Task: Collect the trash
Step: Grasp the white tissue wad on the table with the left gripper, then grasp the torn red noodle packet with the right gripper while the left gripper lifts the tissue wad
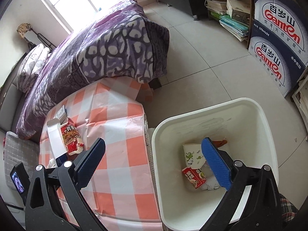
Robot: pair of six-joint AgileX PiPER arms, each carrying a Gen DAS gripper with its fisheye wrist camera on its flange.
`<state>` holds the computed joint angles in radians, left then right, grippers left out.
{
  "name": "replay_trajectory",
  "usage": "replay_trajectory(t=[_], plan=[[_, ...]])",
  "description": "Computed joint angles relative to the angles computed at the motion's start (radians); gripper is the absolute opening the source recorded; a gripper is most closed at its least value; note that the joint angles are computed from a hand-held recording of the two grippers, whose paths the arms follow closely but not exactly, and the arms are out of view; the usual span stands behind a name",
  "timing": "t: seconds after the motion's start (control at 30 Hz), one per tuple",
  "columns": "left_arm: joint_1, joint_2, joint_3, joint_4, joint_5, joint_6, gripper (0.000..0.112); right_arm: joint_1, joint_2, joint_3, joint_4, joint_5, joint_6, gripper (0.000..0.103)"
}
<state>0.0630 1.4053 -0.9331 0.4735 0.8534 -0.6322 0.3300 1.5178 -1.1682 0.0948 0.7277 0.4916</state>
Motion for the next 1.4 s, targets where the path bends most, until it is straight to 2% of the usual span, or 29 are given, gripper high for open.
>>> replay_trajectory(t=[0.17,0.33,0.37,0.43,0.47,0.53,0.73,0.93,1.2,1.4], plan=[[0.138,0.035,-0.032,-0.108,-0.058,0.134,0.087,0.058,0.043,-0.031,-0.037,-0.005,0.042,0.096],[0.187,0.078,-0.044,-0.149,-0.111,0.153,0.085,0.102,0.084,-0.061,-0.054,-0.006,0.075,0.096],[0.198,0.083,-0.044,-0.173,-0.122,0.169,0.082,0.108,0.092,-0.068,-0.055,-0.005,0.076,0.096],[0.232,0.095,-0.048,-0.254,-0.135,0.237,0.060,0.122,0.102,-0.074,-0.059,-0.007,0.082,0.096],[0.257,0.100,-0.050,-0.309,-0.137,0.290,0.054,0.129,0.108,-0.079,-0.057,-0.008,0.082,0.096],[0.283,0.091,-0.044,-0.352,-0.141,0.332,0.052,0.142,0.119,-0.087,-0.054,-0.009,0.081,0.096],[0.350,0.020,-0.025,-0.415,-0.106,0.403,0.048,0.199,0.163,-0.114,-0.053,-0.019,0.095,0.096],[0.476,-0.121,-0.042,-0.569,-0.017,0.558,0.048,0.273,0.244,-0.180,-0.080,-0.027,0.063,0.096],[0.596,-0.228,-0.104,-0.706,0.091,0.670,0.049,0.318,0.470,-0.523,-0.016,0.052,0.023,0.096],[0.633,-0.231,-0.123,-0.721,0.112,0.697,0.049,0.364,0.682,-0.864,-0.082,0.221,0.036,0.096]])
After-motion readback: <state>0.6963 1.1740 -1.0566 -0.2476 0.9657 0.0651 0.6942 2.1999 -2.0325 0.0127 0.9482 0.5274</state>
